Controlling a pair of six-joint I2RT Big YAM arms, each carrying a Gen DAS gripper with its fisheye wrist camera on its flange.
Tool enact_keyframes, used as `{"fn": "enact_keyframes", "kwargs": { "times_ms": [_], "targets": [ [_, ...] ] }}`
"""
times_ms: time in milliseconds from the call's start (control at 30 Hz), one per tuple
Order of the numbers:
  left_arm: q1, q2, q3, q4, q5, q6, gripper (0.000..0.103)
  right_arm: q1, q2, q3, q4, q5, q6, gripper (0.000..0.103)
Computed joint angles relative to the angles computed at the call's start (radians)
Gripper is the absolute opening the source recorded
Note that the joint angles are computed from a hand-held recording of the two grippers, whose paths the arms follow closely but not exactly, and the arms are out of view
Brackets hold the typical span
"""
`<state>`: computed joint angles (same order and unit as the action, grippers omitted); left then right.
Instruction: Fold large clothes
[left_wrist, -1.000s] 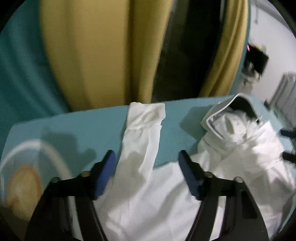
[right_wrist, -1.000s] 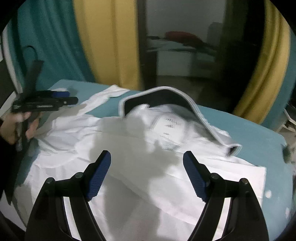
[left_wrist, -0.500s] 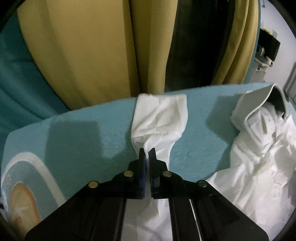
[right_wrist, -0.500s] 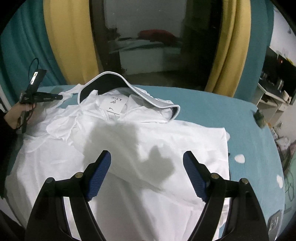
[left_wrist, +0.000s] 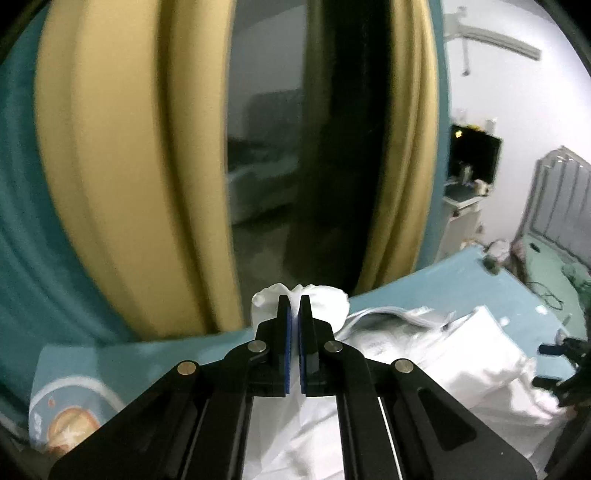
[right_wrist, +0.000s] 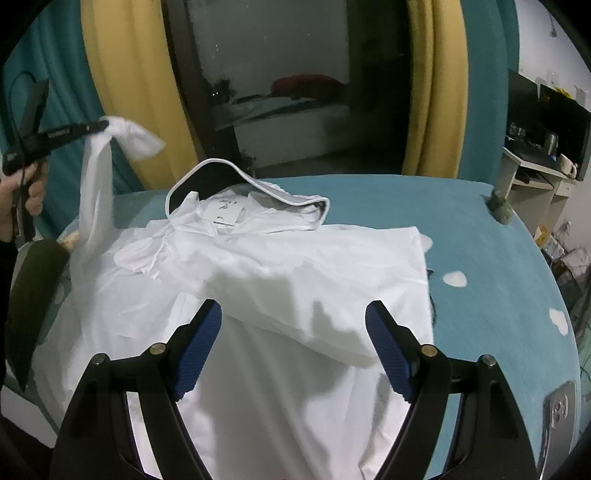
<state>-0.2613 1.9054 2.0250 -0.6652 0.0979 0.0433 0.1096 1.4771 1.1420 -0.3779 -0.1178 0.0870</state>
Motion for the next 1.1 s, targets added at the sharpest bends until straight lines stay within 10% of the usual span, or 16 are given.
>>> {"fn": "enact_keyframes", "kwargs": {
  "times_ms": [333,533,933,1100],
  "targets": [
    [-0.153,0.071,0.037,-0.080,0.146,-0.130,0.006,-0.098,-0.092,-0.126,0.049,-0.024,0.058,0.080],
    [-0.181,0.087,-0.059,-0.154,0.257,-0.109,0.047,-0.144,-0.089,-0.145,0.022,-0.030,0.067,0.080],
    [-0.002,-0.070,-0.367,-0.069,0.073,-0.044,0.049,-0.043,0.110,0.077,-0.040,-0.041,-0.044,0.079],
    [0.042,-0.070,-0.429,-0.030,0.092,-0.068,0.049,0.051,0.299,0.331,-0.166,-0.015,-0.125,0.057]
  ]
}}
